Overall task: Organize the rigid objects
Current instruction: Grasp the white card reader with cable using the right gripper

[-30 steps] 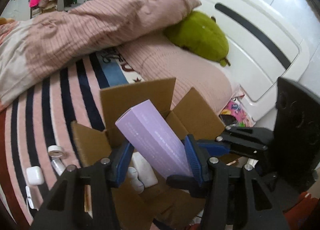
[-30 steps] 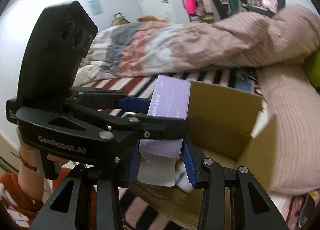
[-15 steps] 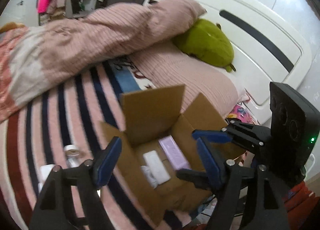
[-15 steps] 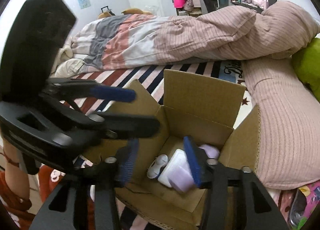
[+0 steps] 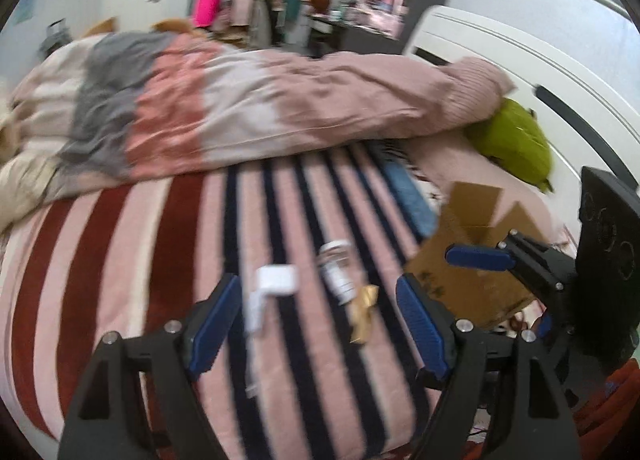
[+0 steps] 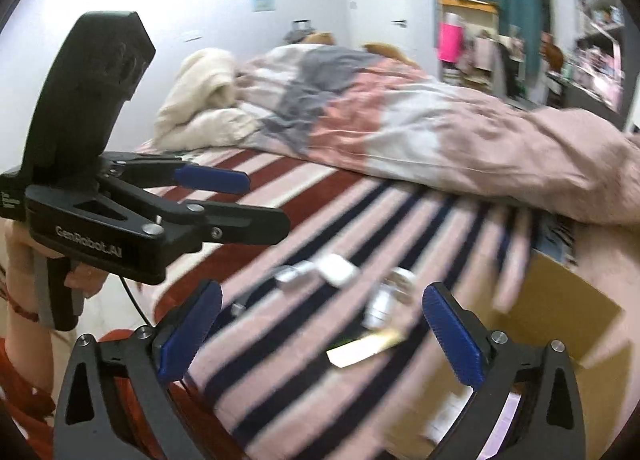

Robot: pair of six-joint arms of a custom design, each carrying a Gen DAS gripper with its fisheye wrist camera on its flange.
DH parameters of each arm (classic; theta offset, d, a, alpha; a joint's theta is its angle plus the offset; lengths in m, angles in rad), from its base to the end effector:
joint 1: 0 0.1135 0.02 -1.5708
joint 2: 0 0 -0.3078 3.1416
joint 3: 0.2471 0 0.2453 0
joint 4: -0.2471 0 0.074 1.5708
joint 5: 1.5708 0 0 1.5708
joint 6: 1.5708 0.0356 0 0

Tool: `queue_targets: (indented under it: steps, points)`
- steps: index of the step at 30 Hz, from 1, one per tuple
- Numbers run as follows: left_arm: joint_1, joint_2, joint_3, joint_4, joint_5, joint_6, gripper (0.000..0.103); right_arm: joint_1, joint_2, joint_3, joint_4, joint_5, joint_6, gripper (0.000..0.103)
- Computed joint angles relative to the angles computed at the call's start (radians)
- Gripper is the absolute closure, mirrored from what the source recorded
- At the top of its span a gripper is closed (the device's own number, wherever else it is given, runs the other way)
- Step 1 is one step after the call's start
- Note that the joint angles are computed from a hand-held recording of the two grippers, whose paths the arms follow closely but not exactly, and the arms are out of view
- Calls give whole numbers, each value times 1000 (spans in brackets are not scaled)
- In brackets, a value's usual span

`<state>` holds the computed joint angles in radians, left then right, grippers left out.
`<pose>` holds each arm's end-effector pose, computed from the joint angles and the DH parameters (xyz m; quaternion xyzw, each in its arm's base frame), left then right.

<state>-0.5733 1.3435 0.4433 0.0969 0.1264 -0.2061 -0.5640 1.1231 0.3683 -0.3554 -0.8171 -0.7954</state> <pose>0.1835 -0.1238 0.1857 0.1922 0.9055 -0.1961 0.3234 0.1363 -0.0555 0.1836 -0.1932 0.8770 0.1692 0.4060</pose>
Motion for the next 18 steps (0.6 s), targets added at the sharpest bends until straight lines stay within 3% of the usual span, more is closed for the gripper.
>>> queue_targets:
  steps: [3, 5, 9, 13, 14, 15, 18]
  points:
    - [139, 5, -90, 67, 54, 55, 26, 251, 125, -55, 232, 104, 221, 2]
    - [219, 47, -138, 131, 98, 90, 26, 386, 280, -100, 466, 171, 373, 2]
    - [357, 178, -201, 273, 187, 152, 26, 527, 605, -127, 843, 257, 561, 2]
    - [438, 294, -219, 366, 236, 196, 26, 567, 816, -84, 1044, 275, 725, 4]
    - [448, 321, -217, 382, 241, 204, 26, 580, 844, -74, 1083, 304, 758, 8]
    - [458, 350, -213, 398, 244, 213, 26, 598, 862, -64, 1107, 356, 782, 13]
    - [479, 414, -212, 447, 258, 234, 26, 615, 878, -43, 1098, 472, 804, 14]
